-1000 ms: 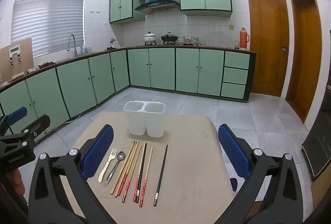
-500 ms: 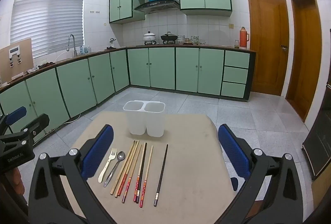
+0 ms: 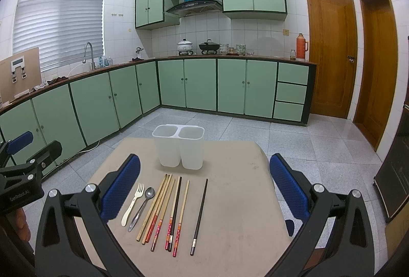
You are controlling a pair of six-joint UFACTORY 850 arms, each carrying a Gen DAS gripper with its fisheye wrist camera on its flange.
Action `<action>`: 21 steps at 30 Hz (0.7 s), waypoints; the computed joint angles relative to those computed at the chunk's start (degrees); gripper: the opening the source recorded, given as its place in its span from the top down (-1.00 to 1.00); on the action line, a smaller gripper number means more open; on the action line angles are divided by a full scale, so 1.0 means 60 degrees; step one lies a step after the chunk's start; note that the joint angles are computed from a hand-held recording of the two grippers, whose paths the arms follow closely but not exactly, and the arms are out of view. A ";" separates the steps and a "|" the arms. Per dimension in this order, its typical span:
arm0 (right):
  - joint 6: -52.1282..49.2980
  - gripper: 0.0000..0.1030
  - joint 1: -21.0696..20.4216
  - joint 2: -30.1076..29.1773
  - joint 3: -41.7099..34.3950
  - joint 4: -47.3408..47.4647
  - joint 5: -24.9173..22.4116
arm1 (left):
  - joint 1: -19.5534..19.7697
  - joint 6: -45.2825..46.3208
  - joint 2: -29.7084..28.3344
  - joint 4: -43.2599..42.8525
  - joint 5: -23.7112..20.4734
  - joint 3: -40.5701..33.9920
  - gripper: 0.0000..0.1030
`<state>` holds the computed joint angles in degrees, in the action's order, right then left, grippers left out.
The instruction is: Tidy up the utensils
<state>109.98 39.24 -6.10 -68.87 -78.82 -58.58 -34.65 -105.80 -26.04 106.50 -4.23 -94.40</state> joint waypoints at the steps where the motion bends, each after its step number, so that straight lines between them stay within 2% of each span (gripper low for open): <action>1: -0.0007 -0.90 0.0012 0.0002 -0.0005 0.0005 -0.0017 | 0.0012 0.0000 -0.0011 0.0006 0.0010 -0.0010 -0.88; 21: -0.0007 -0.90 -0.0007 0.0025 0.0016 0.0015 0.0015 | 0.0014 -0.0144 -0.0017 0.0155 -0.0009 0.0000 -0.88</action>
